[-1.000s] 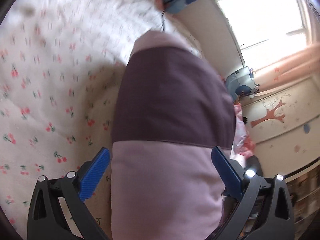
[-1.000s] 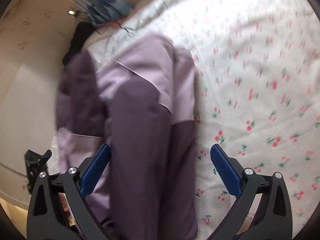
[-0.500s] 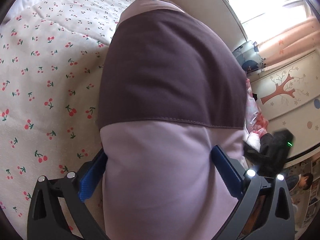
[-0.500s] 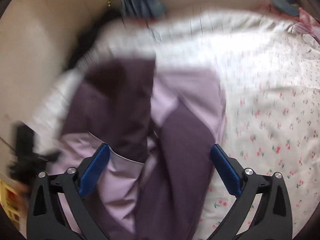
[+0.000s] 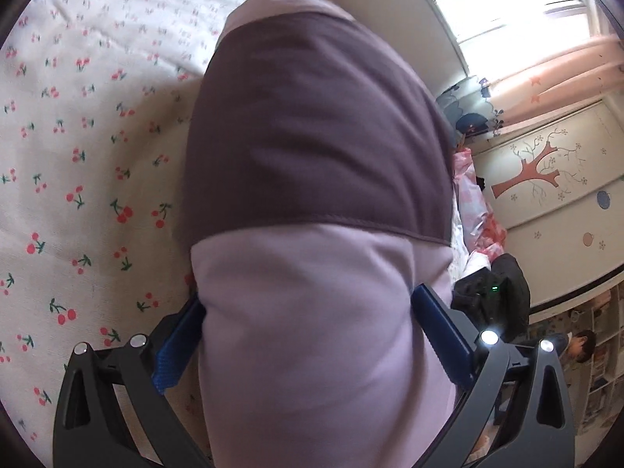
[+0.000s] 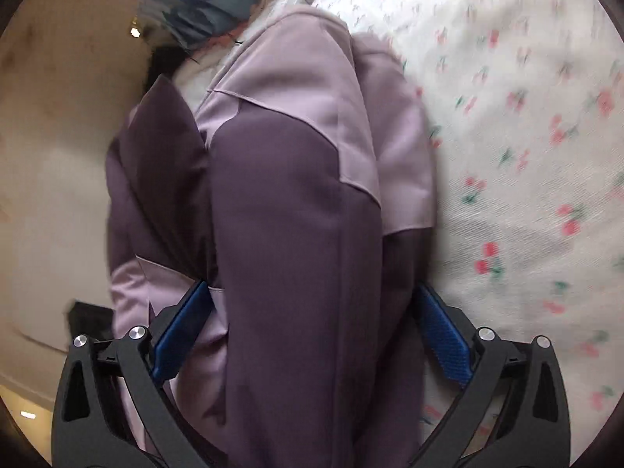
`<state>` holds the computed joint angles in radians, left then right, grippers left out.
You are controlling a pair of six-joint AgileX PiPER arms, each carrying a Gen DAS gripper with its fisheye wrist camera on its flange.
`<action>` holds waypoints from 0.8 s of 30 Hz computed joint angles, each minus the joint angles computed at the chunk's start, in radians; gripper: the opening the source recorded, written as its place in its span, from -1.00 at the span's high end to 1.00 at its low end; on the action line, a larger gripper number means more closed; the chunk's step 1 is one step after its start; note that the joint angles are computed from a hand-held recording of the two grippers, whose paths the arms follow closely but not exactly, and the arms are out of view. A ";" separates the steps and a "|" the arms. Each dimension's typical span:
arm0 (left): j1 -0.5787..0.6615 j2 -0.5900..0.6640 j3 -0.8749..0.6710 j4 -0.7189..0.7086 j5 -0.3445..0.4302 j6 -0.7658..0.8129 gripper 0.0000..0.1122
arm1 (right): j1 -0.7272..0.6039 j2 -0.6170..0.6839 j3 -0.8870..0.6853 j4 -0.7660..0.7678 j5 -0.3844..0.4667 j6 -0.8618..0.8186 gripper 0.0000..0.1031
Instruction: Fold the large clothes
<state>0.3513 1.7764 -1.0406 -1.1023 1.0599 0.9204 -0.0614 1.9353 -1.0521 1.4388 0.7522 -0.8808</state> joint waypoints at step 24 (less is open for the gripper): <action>-0.149 -0.177 0.087 0.187 -0.264 -0.137 -0.74 | 0.198 0.003 -0.406 -0.874 -0.123 0.627 -0.88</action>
